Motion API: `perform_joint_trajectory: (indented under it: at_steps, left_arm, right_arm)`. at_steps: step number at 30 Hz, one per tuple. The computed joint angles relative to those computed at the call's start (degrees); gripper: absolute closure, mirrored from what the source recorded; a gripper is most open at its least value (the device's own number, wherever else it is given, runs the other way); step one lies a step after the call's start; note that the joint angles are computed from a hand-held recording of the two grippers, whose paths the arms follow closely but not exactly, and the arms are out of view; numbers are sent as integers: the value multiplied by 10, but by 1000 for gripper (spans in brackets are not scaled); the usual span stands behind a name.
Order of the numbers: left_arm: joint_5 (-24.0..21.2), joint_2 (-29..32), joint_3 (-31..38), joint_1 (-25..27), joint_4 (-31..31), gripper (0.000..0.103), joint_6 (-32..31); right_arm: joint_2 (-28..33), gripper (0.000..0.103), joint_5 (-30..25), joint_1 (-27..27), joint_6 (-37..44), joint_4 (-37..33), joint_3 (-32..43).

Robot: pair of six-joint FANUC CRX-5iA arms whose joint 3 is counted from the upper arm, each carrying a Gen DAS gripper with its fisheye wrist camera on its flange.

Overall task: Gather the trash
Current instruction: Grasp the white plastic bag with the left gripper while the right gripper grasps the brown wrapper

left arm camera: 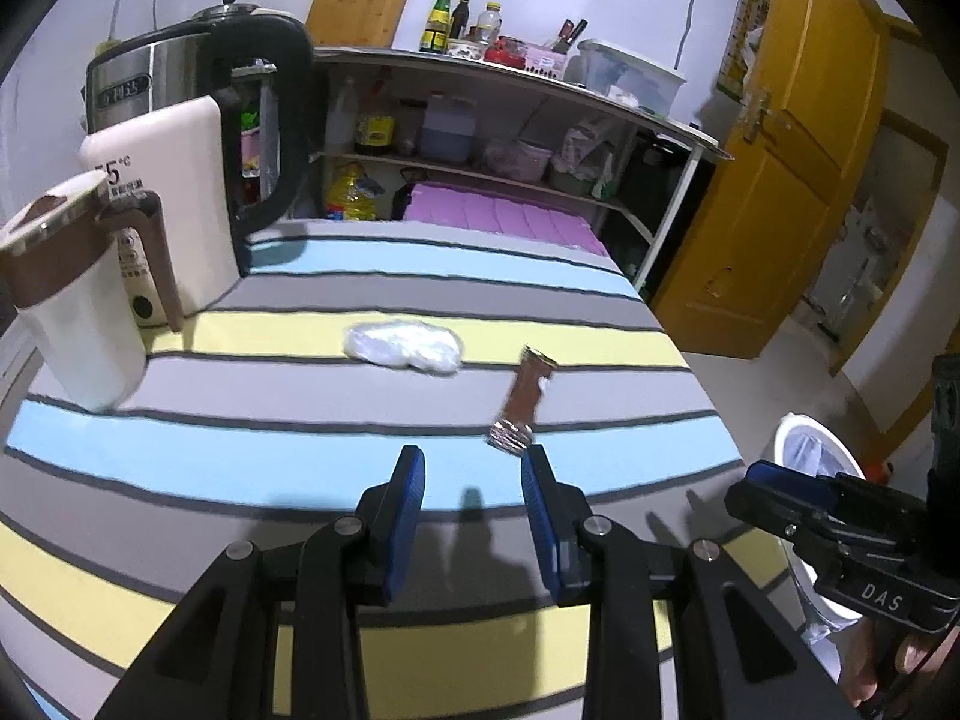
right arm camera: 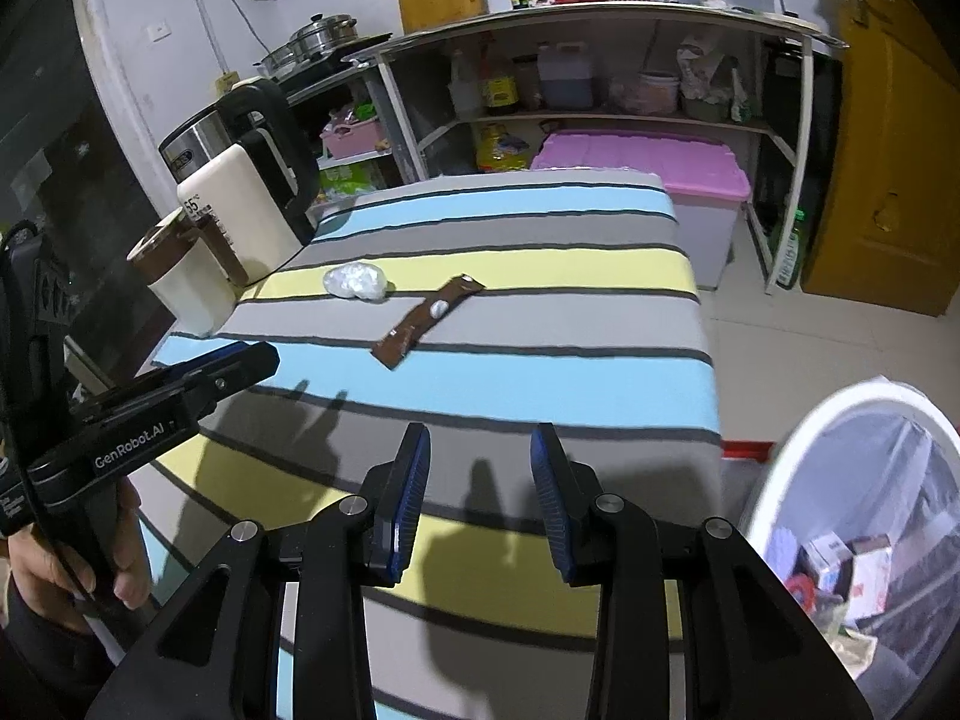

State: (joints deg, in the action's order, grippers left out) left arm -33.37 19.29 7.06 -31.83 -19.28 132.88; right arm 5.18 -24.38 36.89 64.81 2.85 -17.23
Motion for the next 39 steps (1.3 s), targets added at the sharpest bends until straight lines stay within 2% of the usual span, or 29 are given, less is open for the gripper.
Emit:
perform_joint_trajectory:
  at_steps: [9, 15, 20, 26, 30, 36, 38, 39]
  left_arm:
    - [24, 2, -2, 36, 24, 70, -48]
    - [50, 1, -19, 60, 57, 70, -78]
    - [67, -1, -32, 75, 72, 63, -79]
    - [80, 4, -38, 90, 92, 63, -83]
    - [85, 8, -39, 97, 105, 63, -81]
    - [81, 20, -29, 101, 114, 63, -69]
    - [80, 25, -24, 101, 123, 63, -72]
    - [80, 28, -21, 101, 128, 63, -75]
  right_arm:
    - [65, 67, -37, -2, 47, -69, 89]
    - [118, 67, -48, 2, 25, -65, 144]
    - [157, 67, -53, 6, -4, -46, 178]
    - [199, 67, -58, 10, -57, -8, 208]
    - [208, 67, -39, 15, -98, 37, 204]
    - [218, 67, -38, 32, -174, 158, 185]
    - [215, 73, -39, 35, -200, 192, 172]
    - [214, 82, -41, 35, -210, 203, 168]
